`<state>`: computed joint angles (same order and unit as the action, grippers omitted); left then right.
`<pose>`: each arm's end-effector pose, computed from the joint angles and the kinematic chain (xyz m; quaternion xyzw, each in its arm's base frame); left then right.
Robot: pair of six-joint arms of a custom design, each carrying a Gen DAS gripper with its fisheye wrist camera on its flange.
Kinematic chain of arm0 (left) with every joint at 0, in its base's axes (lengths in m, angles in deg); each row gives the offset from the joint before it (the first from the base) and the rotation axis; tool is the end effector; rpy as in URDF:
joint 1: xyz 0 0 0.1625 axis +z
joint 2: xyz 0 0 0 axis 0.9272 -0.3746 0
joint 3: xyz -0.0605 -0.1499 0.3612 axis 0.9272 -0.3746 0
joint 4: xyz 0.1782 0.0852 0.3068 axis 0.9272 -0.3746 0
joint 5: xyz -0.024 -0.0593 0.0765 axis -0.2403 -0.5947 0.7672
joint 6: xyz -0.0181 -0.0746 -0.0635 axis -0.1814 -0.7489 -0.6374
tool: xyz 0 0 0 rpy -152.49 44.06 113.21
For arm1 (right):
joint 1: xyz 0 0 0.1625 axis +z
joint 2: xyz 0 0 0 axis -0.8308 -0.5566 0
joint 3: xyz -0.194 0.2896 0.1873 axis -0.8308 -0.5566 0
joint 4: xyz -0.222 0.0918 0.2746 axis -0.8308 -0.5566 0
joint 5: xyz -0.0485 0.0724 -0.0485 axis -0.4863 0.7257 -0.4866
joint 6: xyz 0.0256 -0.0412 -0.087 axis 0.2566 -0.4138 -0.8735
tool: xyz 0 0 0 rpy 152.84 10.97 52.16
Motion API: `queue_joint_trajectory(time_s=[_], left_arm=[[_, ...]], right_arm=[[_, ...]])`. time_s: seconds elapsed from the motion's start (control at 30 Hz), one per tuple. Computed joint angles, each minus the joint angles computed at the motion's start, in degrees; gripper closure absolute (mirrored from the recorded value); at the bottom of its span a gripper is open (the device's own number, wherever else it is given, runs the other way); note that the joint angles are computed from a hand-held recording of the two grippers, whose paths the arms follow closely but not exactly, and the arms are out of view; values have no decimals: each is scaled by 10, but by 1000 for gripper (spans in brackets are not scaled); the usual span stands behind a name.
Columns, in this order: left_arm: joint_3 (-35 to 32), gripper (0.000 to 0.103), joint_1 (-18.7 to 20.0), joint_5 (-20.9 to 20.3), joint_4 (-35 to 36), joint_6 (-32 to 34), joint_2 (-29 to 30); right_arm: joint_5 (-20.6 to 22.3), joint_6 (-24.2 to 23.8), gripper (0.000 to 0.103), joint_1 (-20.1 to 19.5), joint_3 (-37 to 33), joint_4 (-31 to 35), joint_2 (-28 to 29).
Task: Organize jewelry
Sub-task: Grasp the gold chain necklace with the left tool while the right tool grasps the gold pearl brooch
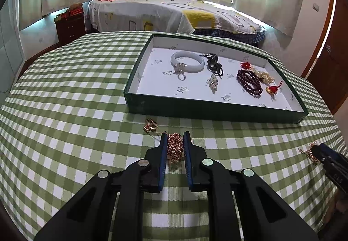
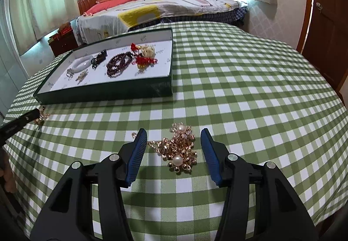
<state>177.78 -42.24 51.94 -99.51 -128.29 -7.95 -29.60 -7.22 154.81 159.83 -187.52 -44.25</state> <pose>-0.2504 -0.3631 0.1828 0.0486 0.8623 -0.3805 0.3307 0.1466 -0.3954 0.2448 0.2015 -0.8839 0.3088 0.2876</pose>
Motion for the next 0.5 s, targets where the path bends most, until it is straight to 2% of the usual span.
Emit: queue_joint_trajectory(time_s=[0.13, 0.27, 0.33, 0.4, 0.5], left_arm=[[1, 88, -6, -2, 8, -7, -5], [3, 88, -7, -5, 9, -9, -7], [4, 88, -7, -7, 7, -9, -8], [5, 88, -6, -8, 4, -8, -8], [6, 88, -7, -9, 3, -7, -8]], right_arm=[[-4, -3, 47, -2, 1, -2, 7], [-10, -9, 47, 1, 2, -12, 13], [-19, -13, 52, 4, 2, -20, 16], [-23, -17, 62, 4, 4, -29, 19], [-24, -21, 63, 5, 3, -32, 21]])
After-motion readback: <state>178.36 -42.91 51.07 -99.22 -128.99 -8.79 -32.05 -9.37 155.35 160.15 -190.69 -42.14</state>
